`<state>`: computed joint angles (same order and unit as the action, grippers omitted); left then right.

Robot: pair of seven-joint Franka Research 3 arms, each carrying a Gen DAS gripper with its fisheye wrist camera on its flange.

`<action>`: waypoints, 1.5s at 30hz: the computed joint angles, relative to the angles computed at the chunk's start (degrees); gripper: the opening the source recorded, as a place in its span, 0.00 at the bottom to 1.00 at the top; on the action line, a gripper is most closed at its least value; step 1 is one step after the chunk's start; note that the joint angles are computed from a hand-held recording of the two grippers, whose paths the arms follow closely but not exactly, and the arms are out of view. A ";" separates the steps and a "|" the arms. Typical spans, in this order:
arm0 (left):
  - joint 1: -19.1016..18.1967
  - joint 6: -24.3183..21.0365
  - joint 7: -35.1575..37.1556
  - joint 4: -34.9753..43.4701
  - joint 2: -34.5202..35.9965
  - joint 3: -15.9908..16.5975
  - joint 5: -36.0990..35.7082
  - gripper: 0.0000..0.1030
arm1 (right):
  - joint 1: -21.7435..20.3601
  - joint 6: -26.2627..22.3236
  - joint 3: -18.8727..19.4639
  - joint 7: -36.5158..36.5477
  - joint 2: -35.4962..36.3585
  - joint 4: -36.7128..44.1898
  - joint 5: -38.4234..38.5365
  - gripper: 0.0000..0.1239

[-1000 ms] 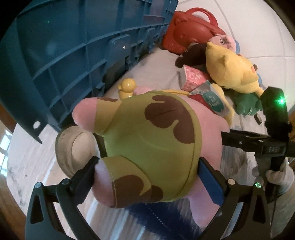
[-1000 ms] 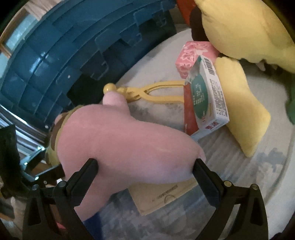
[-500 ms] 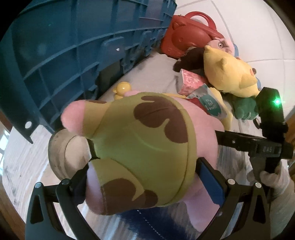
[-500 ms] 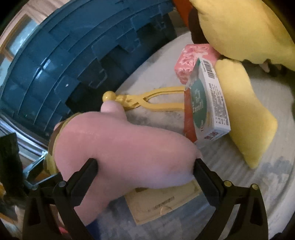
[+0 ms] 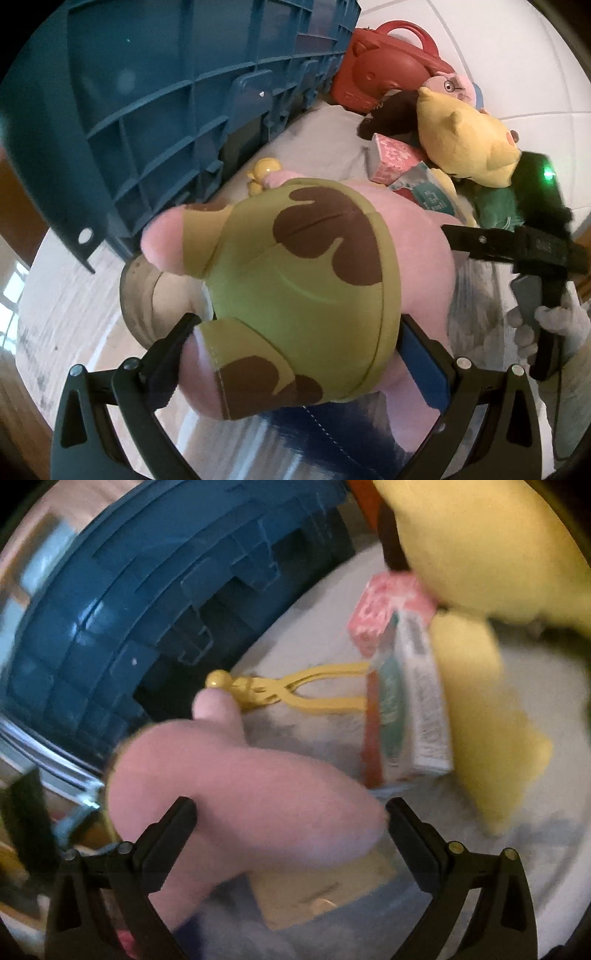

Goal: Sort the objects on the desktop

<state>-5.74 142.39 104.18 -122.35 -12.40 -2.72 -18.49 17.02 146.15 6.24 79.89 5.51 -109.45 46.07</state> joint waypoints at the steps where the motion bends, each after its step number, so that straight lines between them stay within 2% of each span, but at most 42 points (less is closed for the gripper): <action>1: -0.13 0.11 0.34 0.30 0.40 0.08 -0.42 1.00 | -0.52 -0.73 0.18 -1.60 0.72 0.23 4.06 0.83; 2: -0.25 0.63 0.58 0.42 0.66 -0.01 -0.73 1.00 | -0.68 -0.29 0.38 -2.90 0.80 -0.11 6.23 0.83; 4: -0.63 1.85 1.46 0.08 0.43 -0.27 -1.24 0.98 | -0.04 1.66 0.38 -2.45 -0.37 -1.48 4.20 0.82; 5: -0.81 2.40 1.74 -0.25 0.08 -0.36 -1.37 0.96 | 0.24 2.55 0.39 -2.41 -1.08 -2.11 3.50 0.73; 8: -1.12 3.03 1.46 -0.83 -0.93 -0.57 -0.55 0.92 | 1.83 6.11 0.24 2.36 -3.46 -3.73 -6.28 0.67; 9: -1.27 3.04 1.44 -0.98 -1.31 -0.51 -0.42 0.90 | 2.31 6.64 0.20 4.94 -4.25 -4.13 -10.91 0.67; 11: -1.68 3.18 1.87 -1.21 -2.36 -0.35 -0.07 0.87 | 2.72 7.72 0.16 7.35 -5.87 -5.43 -15.02 0.66; 13: -2.31 3.50 2.70 -1.33 -3.54 -0.11 0.08 0.78 | 2.94 8.17 0.12 8.80 -7.79 -6.70 -17.18 0.66; 14: -3.22 2.46 4.20 -0.64 -3.70 0.52 -1.07 0.64 | 3.05 8.31 0.08 8.93 -8.58 -7.22 -17.39 0.66; 15: -4.12 1.04 5.94 0.30 -3.70 1.15 -2.56 0.58 | 3.35 8.03 0.03 7.65 -9.38 -7.53 -16.55 0.64; 16: -3.50 0.95 4.39 0.61 -3.71 0.04 -0.27 0.58 | 4.39 7.59 -0.70 6.32 -10.17 -7.75 -15.85 0.61; 17: -2.61 1.12 1.86 0.78 -3.71 -1.40 3.18 0.58 | 3.43 6.16 0.32 8.78 -10.38 -7.51 -19.16 0.59; 19: -2.32 0.07 -0.48 0.89 -3.99 -1.45 4.69 0.58 | 2.81 2.16 1.14 15.56 -10.34 -6.34 -27.93 0.59; 20: -2.04 -0.41 -1.49 0.61 -4.42 -1.21 5.22 0.62 | 2.72 0.85 1.17 17.51 -10.21 -6.18 -29.78 0.59; 23: -0.11 -0.46 -5.19 -1.30 -6.30 -1.04 9.24 0.90 | 2.84 0.54 0.57 19.10 -12.20 -9.07 -28.52 0.59; 24: 0.09 -0.60 -5.68 -1.70 -6.67 -0.72 9.97 0.95 | 2.78 1.10 0.55 19.68 -13.04 -10.00 -28.69 0.61; 25: 0.25 -0.96 -6.01 -1.98 -6.89 -0.23 10.30 0.95 | 2.71 1.60 0.54 20.17 -13.75 -10.76 -28.84 0.64; 27: 0.47 -1.73 -6.29 -2.14 -6.90 0.65 10.41 0.95 | 2.31 2.30 0.68 21.71 -14.88 -11.82 -30.02 0.82; 28: 0.58 -1.91 -6.48 -2.19 -6.81 0.85 10.50 0.95 | 2.09 2.30 0.72 22.54 -15.10 -11.90 -30.57 0.83; 31: 0.49 -1.93 -5.90 -2.43 -6.51 1.68 9.54 0.95 | 2.78 2.50 -0.12 21.50 -16.02 -12.23 -26.52 0.83; 36: -0.09 -2.02 -3.39 -1.10 -3.43 1.98 6.69 0.95 | 6.63 3.46 -2.27 12.19 -14.80 -11.53 -7.67 0.83; 39: -0.29 -1.61 -1.70 -0.07 -1.64 1.54 4.73 0.98 | 6.39 4.40 -1.13 12.87 -11.59 -9.31 -5.78 0.83; 43: -0.55 -1.04 1.71 1.76 0.69 0.96 1.93 1.00 | 5.63 5.28 0.29 17.43 -6.49 -5.06 -11.09 0.83; 45: -0.71 -0.26 3.89 2.06 1.49 0.75 -0.03 1.00 | 5.48 7.36 0.61 15.13 -4.18 -3.67 -8.90 0.83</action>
<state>-6.45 142.13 108.08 -120.29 -10.91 -1.97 -18.52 22.50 153.51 6.85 95.02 1.32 -113.12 37.17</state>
